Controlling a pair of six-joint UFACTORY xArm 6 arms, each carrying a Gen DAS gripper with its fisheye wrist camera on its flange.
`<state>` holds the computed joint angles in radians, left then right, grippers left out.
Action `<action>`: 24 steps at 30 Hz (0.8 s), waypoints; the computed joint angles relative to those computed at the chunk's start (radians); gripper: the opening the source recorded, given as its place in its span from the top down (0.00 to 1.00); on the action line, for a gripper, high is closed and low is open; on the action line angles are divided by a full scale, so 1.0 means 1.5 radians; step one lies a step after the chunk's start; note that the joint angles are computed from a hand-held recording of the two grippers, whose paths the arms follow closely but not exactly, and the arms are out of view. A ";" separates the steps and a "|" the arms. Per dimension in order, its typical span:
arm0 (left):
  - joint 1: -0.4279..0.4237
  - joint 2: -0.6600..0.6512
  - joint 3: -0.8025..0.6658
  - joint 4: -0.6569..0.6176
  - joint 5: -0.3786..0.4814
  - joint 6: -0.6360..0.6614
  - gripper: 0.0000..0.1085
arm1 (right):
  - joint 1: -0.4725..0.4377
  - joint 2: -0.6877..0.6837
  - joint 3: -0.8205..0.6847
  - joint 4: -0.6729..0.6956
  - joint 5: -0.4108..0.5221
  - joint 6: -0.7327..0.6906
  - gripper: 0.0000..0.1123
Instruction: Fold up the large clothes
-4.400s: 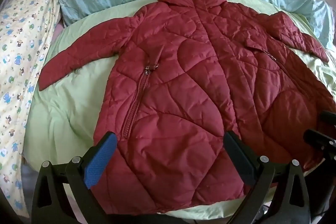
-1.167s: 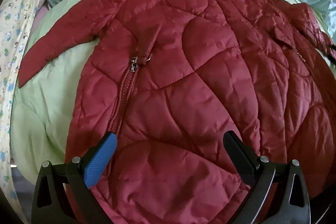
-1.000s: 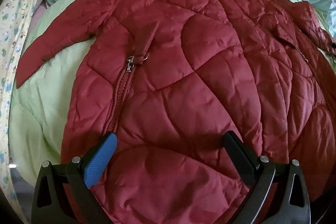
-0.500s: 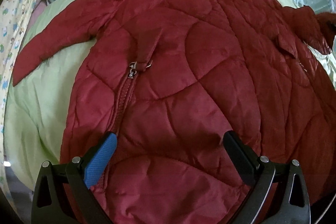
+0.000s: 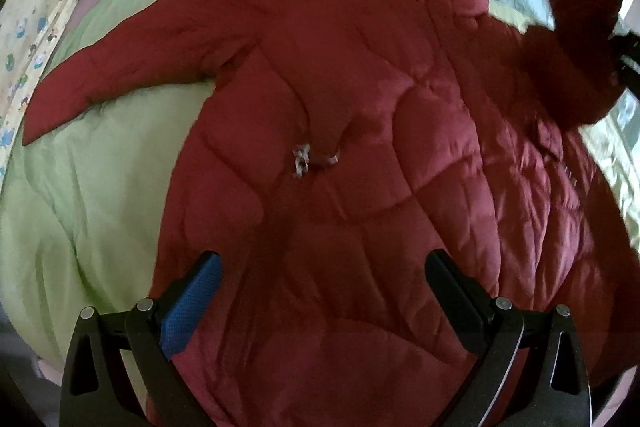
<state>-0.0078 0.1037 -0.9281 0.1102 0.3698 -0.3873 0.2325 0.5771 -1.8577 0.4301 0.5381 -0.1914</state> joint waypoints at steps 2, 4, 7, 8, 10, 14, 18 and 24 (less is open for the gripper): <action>0.008 0.000 0.001 -0.039 -0.011 0.030 0.06 | 0.016 0.035 -0.041 -0.003 0.025 0.002 0.89; 0.013 0.002 -0.002 -0.077 -0.020 0.060 0.06 | 0.028 0.060 -0.064 0.000 0.039 0.005 0.89; 0.023 0.005 -0.009 -0.156 -0.028 0.123 0.06 | 0.049 0.107 -0.109 -0.015 0.063 0.026 0.89; 0.027 0.007 -0.012 -0.172 -0.029 0.137 0.06 | 0.052 0.128 -0.135 -0.016 0.078 0.030 0.89; 0.036 0.014 -0.021 -0.220 -0.031 0.176 0.06 | 0.063 0.161 -0.168 -0.020 0.094 0.036 0.89; 0.052 0.041 -0.066 -0.380 -0.006 0.316 0.06 | 0.079 0.229 -0.252 -0.024 0.136 0.040 0.89; 0.074 0.077 -0.135 -0.462 0.027 0.400 0.06 | 0.088 0.311 -0.365 -0.046 0.199 0.046 0.88; 0.115 0.202 -0.320 -0.566 0.122 0.458 0.06 | 0.091 0.363 -0.428 -0.025 0.225 0.034 0.84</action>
